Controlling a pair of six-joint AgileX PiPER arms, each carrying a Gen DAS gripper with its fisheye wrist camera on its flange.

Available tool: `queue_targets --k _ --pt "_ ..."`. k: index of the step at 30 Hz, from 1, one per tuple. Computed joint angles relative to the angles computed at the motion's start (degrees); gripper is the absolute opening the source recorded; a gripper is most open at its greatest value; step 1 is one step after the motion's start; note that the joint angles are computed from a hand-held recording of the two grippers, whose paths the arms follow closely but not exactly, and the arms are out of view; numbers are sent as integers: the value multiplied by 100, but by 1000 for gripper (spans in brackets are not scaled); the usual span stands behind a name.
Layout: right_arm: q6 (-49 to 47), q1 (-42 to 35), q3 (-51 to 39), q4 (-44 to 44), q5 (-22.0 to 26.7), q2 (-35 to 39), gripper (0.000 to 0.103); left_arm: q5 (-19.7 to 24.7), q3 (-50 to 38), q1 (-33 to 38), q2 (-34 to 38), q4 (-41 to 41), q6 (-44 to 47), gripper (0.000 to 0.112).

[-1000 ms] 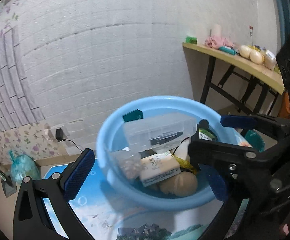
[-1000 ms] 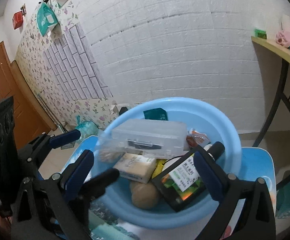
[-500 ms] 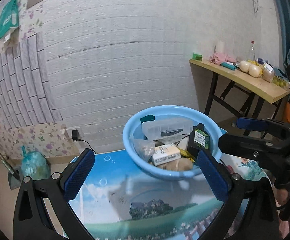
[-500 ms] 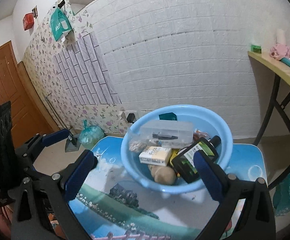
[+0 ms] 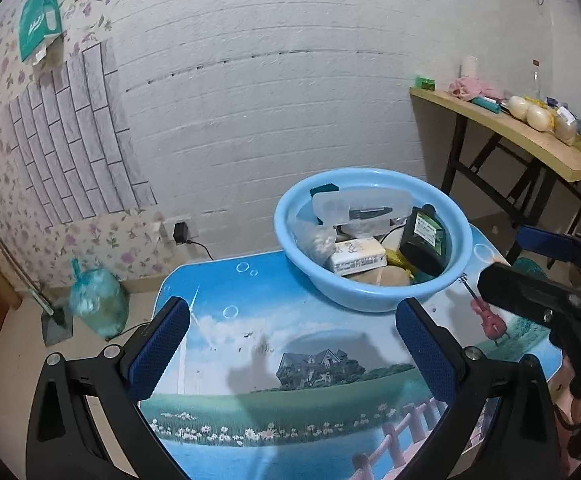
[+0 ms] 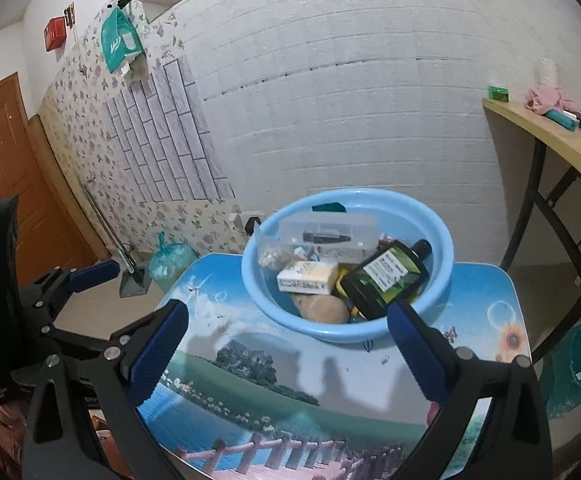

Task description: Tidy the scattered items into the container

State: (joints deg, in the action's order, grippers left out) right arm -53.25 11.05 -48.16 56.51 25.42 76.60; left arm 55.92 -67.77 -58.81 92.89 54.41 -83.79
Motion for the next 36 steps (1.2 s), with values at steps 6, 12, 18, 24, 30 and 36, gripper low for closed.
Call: queue_targets --k 6,12,18,24,30,36 --pt "110 -2 66 -122 -11 1 102 -44 40 -36 -74 -30 -96 103" --pt "81 -54 65 -65 2 59 102 51 -39 5 -16 -82 -42 103" --pt "53 -80 53 -24 7 128 102 -38 -47 97 -9 -216 -20 103" --pt "-41 -113 59 27 36 152 102 -40 -56 86 24 -206 -7 103" --pt "-100 -132 90 89 45 137 102 -53 0 24 -31 -51 -54 103" --pt "-181 -134 94 159 75 134 102 -104 123 -53 -136 156 -212 103"
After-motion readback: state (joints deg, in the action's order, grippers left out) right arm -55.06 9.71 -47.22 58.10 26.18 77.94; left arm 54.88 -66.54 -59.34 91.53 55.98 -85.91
